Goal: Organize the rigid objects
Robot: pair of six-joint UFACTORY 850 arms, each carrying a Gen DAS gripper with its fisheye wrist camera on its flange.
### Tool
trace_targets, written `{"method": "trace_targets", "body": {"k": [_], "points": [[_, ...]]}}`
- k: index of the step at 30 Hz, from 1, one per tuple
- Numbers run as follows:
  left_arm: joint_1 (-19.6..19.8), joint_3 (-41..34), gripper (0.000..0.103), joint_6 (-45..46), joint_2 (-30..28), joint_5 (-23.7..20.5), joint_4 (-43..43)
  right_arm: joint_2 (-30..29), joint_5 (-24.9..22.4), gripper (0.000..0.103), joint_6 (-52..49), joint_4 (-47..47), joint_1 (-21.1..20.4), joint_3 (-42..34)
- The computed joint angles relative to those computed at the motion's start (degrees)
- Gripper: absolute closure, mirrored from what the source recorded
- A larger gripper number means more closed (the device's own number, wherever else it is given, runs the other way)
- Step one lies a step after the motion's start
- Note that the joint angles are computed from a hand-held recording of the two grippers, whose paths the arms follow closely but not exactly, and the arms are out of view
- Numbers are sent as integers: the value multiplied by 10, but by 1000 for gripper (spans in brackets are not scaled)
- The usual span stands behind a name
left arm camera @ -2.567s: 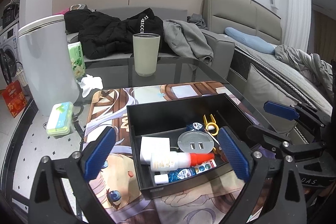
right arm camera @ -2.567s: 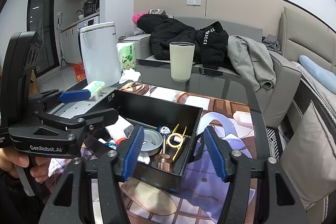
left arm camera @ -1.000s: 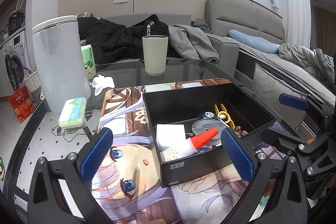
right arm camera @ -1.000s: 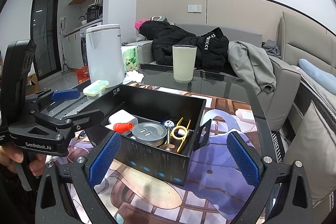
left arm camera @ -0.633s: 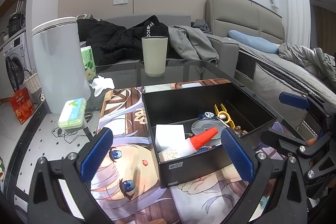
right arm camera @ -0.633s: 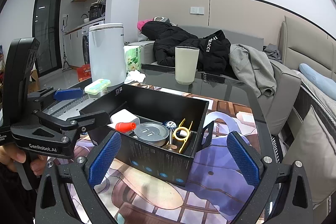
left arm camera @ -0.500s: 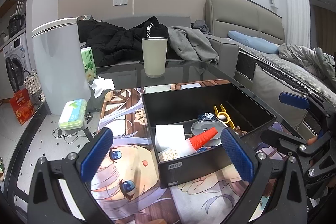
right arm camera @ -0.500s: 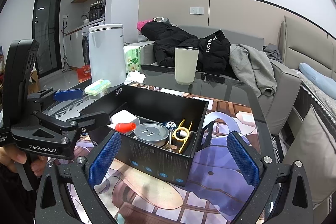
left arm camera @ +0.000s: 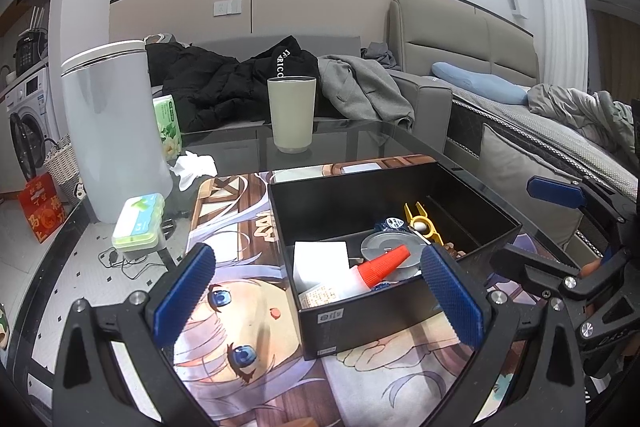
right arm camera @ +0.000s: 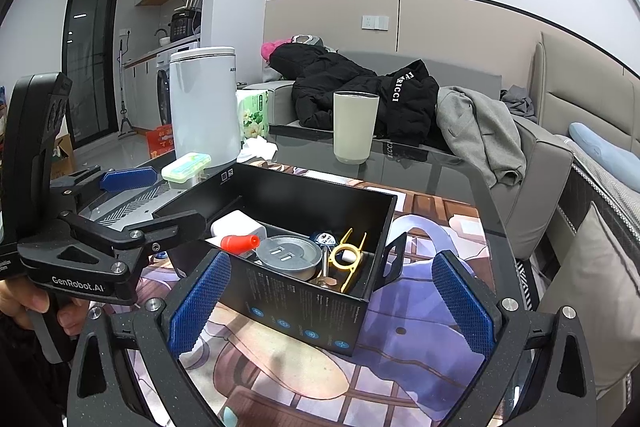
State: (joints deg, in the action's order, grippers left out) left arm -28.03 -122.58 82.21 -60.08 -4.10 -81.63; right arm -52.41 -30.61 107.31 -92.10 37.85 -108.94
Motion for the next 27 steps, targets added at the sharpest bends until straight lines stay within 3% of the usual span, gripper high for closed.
{"method": "trace_targets", "body": {"k": [4, 16, 27], "points": [[0, 2, 0, 31, 1, 0, -30, 0, -1, 0, 1, -1, 0, -1], [0, 0, 0, 17, 0, 0, -16, 0, 0, 0, 1, -2, 1, 1], [1, 6, 0, 129, 3, -2, -127, 0, 0, 0, 0, -1, 1, 1]]}}
